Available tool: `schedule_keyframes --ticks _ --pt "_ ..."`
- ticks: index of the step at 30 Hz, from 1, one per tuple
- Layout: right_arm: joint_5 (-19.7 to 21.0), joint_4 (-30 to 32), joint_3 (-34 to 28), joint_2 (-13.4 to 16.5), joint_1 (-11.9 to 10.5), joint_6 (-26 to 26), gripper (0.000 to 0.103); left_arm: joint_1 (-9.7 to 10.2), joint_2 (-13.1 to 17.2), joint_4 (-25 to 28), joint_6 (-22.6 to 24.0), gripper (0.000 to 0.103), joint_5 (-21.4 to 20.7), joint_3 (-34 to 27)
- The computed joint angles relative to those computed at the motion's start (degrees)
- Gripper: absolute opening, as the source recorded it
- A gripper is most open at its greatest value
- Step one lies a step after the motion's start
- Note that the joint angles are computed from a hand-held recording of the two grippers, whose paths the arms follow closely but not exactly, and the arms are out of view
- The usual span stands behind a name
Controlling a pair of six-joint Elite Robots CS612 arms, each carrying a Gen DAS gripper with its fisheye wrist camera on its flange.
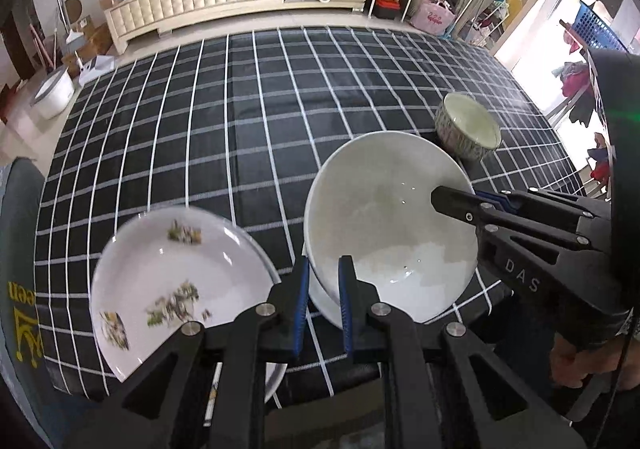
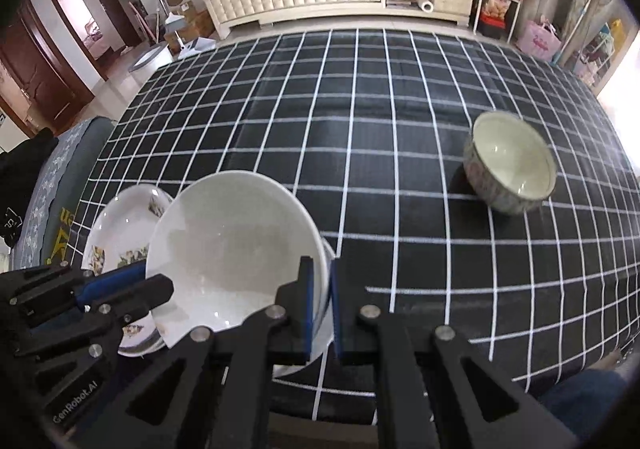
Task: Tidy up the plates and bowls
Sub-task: 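Carry the deep white bowl into the bowl on the stack and release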
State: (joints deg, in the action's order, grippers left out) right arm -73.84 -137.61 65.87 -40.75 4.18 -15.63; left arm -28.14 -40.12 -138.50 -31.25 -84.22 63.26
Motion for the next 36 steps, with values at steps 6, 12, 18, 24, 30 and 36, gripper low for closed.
schedule_keyframes --ticks 6,12,18,24,30,36 --pt "0.5 0.4 0.3 0.0 -0.3 0.4 0.011 -0.25 0.2 0.4 -0.9 0.012 -0.4 0.7" --pt "0.7 0.8 0.5 0.0 -0.3 0.2 0.011 -0.40 0.8 1.4 -1.0 0.012 -0.7 0.0" --pt "0.4 2.1 -0.3 0.5 -0.2 -0.4 0.011 -0.53 1.0 2.2 -1.2 0.012 -0.1 -0.2" --pt "0.9 3.3 -1.0 1.1 -0.3 -0.1 0.011 -0.34 1.2 2.6 -1.6 0.012 -0.3 -0.4" --pt "0.8 3.3 -1.3 1.2 -0.3 -0.6 0.011 -0.29 1.5 2.7 -1.9 0.012 -0.5 -0.6" --pt "0.4 0.0 0.2 0.3 -0.4 -1.1 0.015 -0.58 0.9 0.2 -2.3 0.020 1.8 0.7"
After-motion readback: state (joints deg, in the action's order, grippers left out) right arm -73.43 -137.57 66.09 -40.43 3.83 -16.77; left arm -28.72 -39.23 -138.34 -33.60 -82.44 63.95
